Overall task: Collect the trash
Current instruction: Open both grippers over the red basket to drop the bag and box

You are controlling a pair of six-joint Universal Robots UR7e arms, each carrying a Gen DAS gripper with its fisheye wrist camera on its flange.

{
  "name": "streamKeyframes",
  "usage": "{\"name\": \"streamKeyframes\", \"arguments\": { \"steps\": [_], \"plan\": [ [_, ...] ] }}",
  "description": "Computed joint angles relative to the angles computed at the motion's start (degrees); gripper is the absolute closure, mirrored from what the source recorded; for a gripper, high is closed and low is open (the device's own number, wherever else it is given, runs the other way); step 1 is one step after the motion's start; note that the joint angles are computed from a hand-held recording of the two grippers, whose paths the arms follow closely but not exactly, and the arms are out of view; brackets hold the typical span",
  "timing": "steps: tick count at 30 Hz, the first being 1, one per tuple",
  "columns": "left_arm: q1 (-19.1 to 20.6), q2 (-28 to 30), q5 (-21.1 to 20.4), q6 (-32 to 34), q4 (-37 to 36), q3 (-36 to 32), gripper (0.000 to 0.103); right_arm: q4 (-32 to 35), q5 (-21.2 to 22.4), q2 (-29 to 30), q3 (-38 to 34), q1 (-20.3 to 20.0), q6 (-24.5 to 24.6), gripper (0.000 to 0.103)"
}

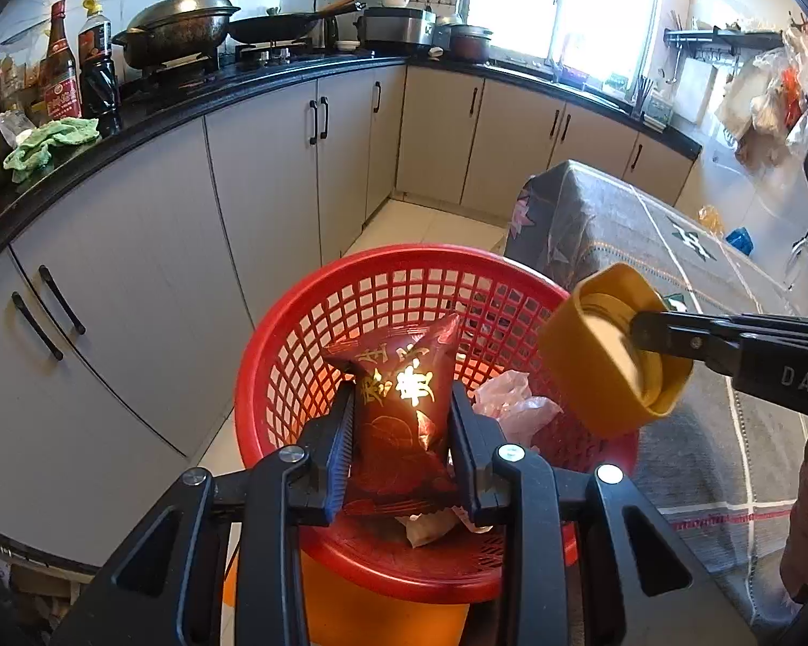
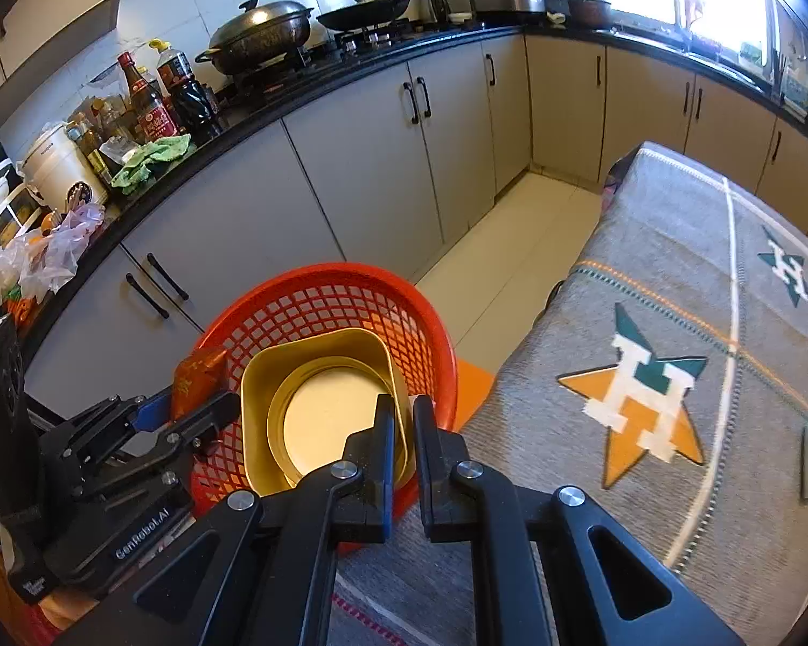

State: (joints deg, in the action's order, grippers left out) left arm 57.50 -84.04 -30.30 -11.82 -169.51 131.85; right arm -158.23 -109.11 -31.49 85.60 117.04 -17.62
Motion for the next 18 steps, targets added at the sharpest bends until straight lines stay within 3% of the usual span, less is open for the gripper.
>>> {"name": "streamKeyframes", "arguments": {
  "steps": [5,7,15,18],
  "plan": [
    [0.55,0.83,0.06,0.17,-0.06,-0.43,0.069,0.68,0.73,0.56,-0.49,0.08,-0.19,0.092],
    [0.51,0.89,-0.04,-0.44,0.2,-0.47,0.057,0.84,1.83,0.34,-0.28,0.03,-0.23,0.087],
    [-2.21,-1.06,1.2,-2.32,0.06,1.53,0.052,-3.07,4.72,-4.82,5.3,-0.6,-0.62,0.083],
    [-4.21,-2.25,1.56,-3.91,-0.56,3.19,0.043,-6.2,4.63,-7.98,9.1,-1.33,-0.77,0.067]
  ]
}}
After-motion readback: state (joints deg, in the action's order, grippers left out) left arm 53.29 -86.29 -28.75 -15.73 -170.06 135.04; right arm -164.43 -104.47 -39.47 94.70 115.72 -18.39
